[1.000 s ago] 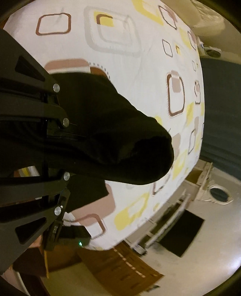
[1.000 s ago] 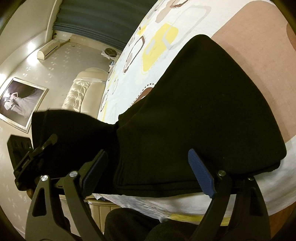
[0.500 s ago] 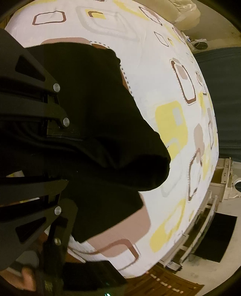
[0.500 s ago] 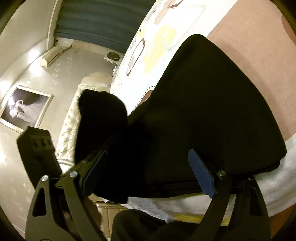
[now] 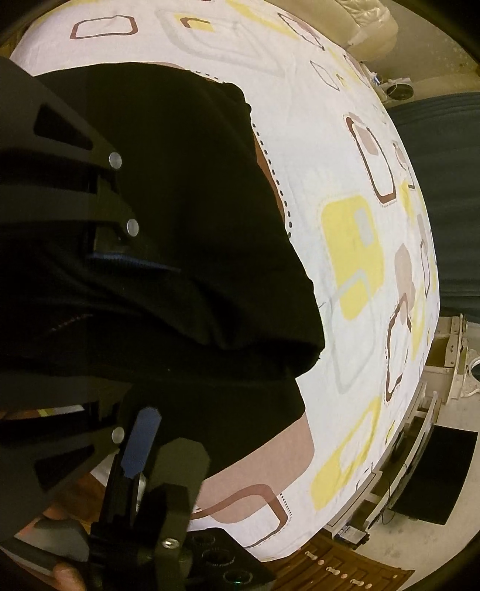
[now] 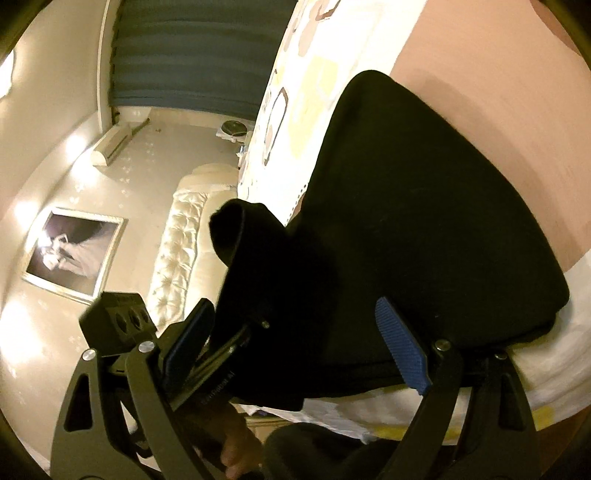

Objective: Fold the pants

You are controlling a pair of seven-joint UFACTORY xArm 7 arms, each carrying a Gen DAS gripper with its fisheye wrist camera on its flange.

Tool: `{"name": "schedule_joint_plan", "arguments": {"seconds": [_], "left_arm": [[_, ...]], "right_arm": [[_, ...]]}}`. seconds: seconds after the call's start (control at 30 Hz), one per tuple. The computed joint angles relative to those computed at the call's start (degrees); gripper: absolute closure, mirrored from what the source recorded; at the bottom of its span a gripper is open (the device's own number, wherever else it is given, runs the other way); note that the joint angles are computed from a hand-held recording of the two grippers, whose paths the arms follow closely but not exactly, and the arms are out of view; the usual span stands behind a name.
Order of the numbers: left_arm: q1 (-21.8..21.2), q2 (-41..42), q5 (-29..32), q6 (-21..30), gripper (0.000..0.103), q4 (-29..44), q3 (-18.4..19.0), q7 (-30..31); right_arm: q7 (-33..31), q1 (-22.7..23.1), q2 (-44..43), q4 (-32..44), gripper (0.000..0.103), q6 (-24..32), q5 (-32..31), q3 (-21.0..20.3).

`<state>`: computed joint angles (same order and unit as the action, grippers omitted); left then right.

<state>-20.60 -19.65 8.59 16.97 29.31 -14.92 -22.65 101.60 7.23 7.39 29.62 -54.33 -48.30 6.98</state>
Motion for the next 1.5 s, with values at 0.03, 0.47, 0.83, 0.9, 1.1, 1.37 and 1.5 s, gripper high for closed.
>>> {"name": "schedule_joint_plan", "arguments": {"seconds": [0.03,0.47,0.83,0.9,1.1,1.37,1.5], "left_arm": [[-0.22,-0.11,-0.1,-0.03,0.068,-0.05,0.06,0.16],[-4.38,-15.11,-4.48,-2.79,0.024,-6.97,1.87,1.82],[-0.35,-32.23,-10.1,6.54,0.023,-14.66,11.08,7.38],[2.81,-35.61,-9.91,9.01,0.022,-16.83,12.33,9.14],[13.85,-43.94,-9.28,15.92,0.022,-23.32,18.45,16.71],[17.79,-41.9,-15.65,15.18,0.023,-24.05,22.92,22.27],[17.18,-42.21,-17.4,15.05,0.022,-24.5,21.94,24.08]], "right_arm": [[-0.22,0.01,0.44,-0.22,0.014,-0.97,0.74,0.03],[-1.71,-1.26,3.22,-0.96,0.014,-6.25,1.78,0.06],[-1.76,-1.88,3.35,-0.86,0.014,-6.34,0.65,-0.04],[-1.21,-2.12,3.22,-0.63,0.014,-6.0,-0.21,-0.17],[10.82,-3.32,-3.4,5.24,0.014,7.2,-17.14,-1.79],[25.83,-1.3,-5.0,13.93,0.018,18.11,-35.37,-3.31],[39.46,-0.09,-5.25,18.93,0.027,20.98,-48.65,-3.44]]}}
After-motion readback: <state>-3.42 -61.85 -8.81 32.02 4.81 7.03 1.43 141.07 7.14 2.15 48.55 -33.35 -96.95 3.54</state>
